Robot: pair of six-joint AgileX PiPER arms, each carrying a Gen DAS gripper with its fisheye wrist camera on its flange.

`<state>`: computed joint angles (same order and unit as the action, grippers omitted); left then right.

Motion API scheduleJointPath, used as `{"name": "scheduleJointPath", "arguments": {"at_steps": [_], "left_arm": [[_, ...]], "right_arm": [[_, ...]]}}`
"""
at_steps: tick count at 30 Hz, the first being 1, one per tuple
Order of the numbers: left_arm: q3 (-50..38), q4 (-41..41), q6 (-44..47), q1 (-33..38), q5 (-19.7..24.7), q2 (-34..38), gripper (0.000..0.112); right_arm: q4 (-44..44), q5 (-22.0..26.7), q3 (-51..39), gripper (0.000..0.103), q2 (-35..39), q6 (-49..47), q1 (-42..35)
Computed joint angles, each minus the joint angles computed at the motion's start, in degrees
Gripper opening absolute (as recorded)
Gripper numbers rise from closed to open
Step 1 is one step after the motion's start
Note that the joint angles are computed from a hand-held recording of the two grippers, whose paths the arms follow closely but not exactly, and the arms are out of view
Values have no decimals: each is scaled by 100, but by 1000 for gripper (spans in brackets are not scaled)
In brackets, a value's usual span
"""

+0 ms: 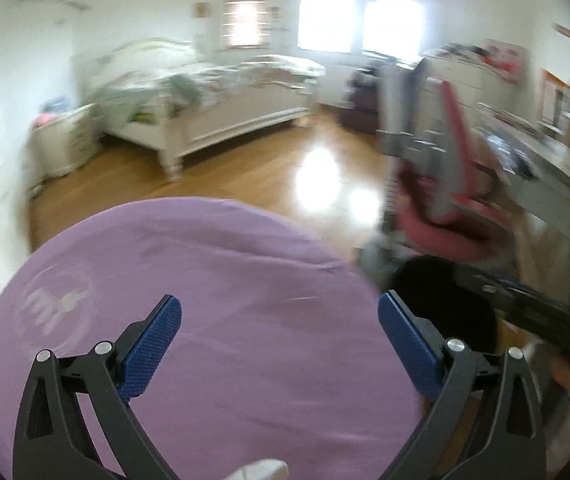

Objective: Collect trash

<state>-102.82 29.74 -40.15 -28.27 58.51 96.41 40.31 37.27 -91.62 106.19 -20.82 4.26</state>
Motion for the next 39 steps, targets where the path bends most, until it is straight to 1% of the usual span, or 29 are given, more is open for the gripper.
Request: {"name": "scheduleJointPath", "arguments": {"at_steps": [2,4,6,7,9,11,12,14,15,16,18,22,23,26,30,31,32,36,38,39], "left_arm": [[778,387,-614,216,-291,-506,98],[1550,699,-1054,455,-595,-1026,98],[2138,1057,-1377,643,-717,-1424,98],[2393,1251,-1552,775,-669,-1588,98],[2725,1393,-1721,1022,-634,-1788,98],[3049,1423,-1832,1354,-651,-2000,98],[3194,1421,-1883,1500,-736,-2105,98],[3345,1457,-2018,1643,-795,-2200,98],[3430,1498,-2105,1721,-809,-2236,98],[3400,1356,-2022,1835,-793,-2222,98],[3334,1172,-1995,1963,-731,-2198,98],[3316,1115,-1995,2010,-694,-2232,98],[3294,1119,-1985,2001,-660,-2217,98],[3214,1282,-2055,1840,-459,-2129,98],[3243,1639,-2221,1583,-305,-2104,98],[3237,1724,-2243,1513,-251,-2093,98],[3218,1781,-2251,1471,-217,-2072,98],[3210,2017,-2393,1286,-49,-2023,98],[3274,2098,-2436,1233,-39,-2051,98],[3265,2130,-2431,1204,-29,-2043,98]], "right_arm": [[-4,-250,-72,89,-113,-268,538],[2,-457,-252,96,-123,-480,1080],[-218,-480,-665,98,50,-495,1629],[-273,-491,-854,98,151,-529,1838],[-512,-706,-1147,98,380,-479,2250],[-1118,-1235,-1448,98,724,-137,2707],[-1484,-1559,-1544,98,887,161,2890],[-1714,-1917,-1751,98,1181,376,3083],[-2009,-1943,-1981,98,1384,689,3158],[-2298,-1844,-2265,98,1580,999,3197],[-2876,-1327,-3060,98,2021,1598,3294],[-2853,-1335,-3371,98,2259,1671,3336],[-2841,-1213,-3570,98,2372,1680,3356],[-3296,-689,-4298,98,2744,2037,3472],[-3433,-374,-4862,98,3034,2051,3528],[-3521,-434,-4756,98,2979,2095,3554],[-3479,-583,-4420,98,2809,2016,3560],[-3328,-859,-3938,98,2582,1816,3520],[-3388,-959,-3840,98,2545,1935,3523],[-3294,-1083,-3547,98,2379,1868,3492]]}}
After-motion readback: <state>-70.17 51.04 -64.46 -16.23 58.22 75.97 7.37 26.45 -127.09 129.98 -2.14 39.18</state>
